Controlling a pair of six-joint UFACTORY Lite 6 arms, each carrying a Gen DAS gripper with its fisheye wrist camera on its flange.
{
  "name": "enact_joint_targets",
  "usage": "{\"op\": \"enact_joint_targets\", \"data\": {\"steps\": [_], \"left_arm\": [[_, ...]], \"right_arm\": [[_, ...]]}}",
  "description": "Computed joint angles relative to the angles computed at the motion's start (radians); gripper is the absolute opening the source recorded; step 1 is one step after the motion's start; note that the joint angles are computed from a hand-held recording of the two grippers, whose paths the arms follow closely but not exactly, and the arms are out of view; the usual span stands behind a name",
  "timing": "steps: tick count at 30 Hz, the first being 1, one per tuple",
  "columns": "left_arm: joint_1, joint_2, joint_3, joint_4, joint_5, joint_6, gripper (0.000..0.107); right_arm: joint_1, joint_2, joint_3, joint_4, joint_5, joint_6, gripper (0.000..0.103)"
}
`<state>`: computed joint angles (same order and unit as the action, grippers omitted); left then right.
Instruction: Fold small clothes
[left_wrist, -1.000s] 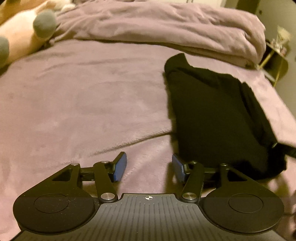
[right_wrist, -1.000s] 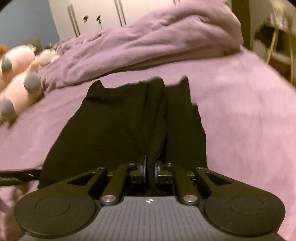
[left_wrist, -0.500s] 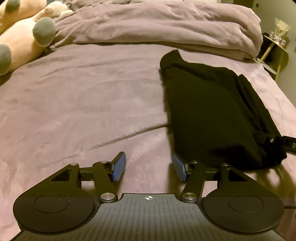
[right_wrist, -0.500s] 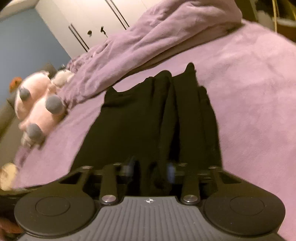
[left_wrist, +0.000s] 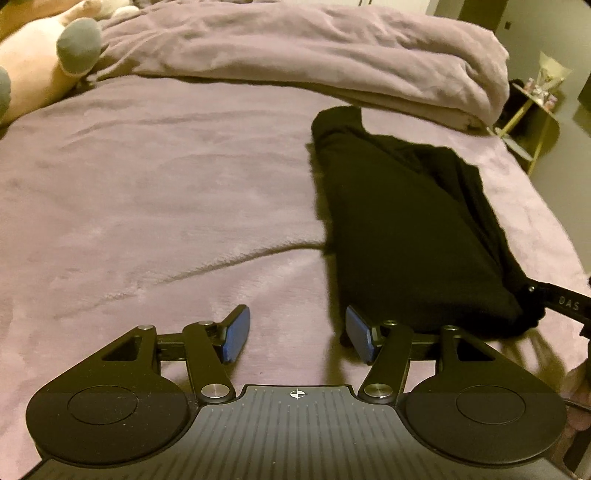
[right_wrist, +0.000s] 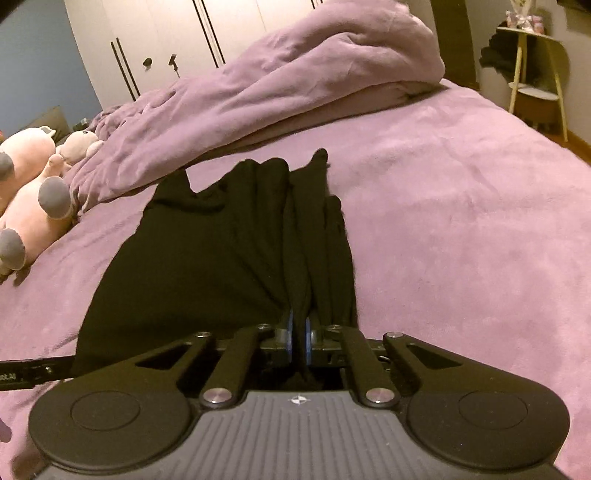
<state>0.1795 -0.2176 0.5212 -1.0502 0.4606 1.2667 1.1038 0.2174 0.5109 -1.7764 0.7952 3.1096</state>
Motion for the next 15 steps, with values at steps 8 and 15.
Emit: {"op": "enact_joint_targets", "data": {"steps": [8, 15], "left_arm": [[0.08, 0.207, 0.179, -0.213, 0.151, 0.146, 0.069], [-0.073, 0.656, 0.634, -0.173, 0.074, -0.044, 0.065]], "right_arm": [[0.092, 0.078, 0.125, 0.46, 0.193, -0.439, 0.043], [0.051, 0.181, 0.23, 0.428, 0.224, -0.536, 0.042]]}}
